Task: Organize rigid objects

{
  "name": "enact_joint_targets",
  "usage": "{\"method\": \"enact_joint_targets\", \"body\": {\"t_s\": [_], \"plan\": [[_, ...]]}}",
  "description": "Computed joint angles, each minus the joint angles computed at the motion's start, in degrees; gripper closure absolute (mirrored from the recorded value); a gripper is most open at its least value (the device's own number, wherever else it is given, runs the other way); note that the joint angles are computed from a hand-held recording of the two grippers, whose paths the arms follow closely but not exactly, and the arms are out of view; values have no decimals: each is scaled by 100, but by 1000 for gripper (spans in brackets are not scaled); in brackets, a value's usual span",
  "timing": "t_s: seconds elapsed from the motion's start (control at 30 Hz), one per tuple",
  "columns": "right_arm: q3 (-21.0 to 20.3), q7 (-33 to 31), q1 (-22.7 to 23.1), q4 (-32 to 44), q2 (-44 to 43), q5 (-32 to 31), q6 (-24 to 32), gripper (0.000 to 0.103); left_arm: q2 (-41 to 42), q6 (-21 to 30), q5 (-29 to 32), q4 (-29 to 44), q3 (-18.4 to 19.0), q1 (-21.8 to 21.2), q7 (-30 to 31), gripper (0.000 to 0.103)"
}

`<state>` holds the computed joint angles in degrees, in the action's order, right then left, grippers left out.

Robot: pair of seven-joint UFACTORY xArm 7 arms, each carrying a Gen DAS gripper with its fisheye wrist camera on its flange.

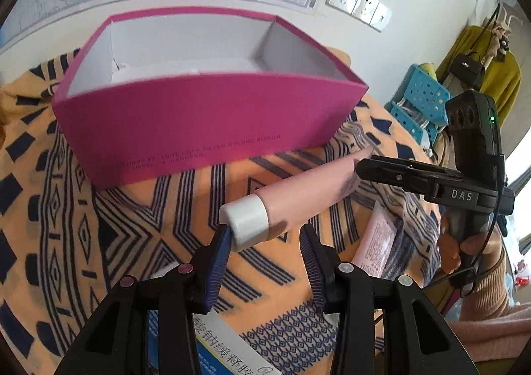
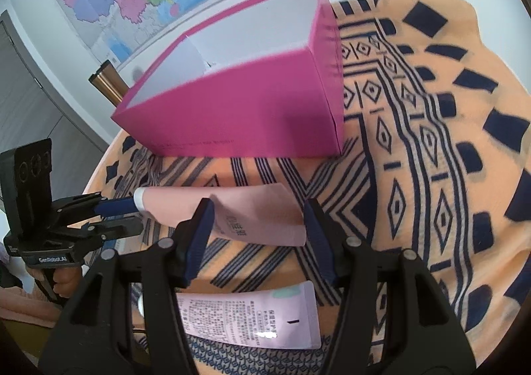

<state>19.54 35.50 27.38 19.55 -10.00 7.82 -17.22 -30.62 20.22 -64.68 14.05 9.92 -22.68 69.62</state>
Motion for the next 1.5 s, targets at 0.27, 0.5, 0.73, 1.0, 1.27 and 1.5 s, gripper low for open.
{"method": "enact_joint_targets", "body": {"t_s": [0.27,0.5,0.73,1.0,1.27,1.5], "plan": [[753,-366,-638,53,-390,416,179,44,-263,-35,66,52,68,-34,-1,60],[1216,-298,-1208,136,-791,269,400,44,-424,-230,-5,163,135,-248,83,60],[1363,-117,-1613,326,-1041,-228,588,44,-467,-565,-83,375,240,-517,173,60],[1437,16,-1977,576,-1068,-629,672,44,-350,-991,-218,625,461,-970,320,57],[1475,21,-2215,759,-973,-839,715,44,11,-991,-364,952,566,-1055,454,57],[1641,18,-2526,946,-773,-934,739,44,422,-719,-693,1265,308,-699,635,57]]}}
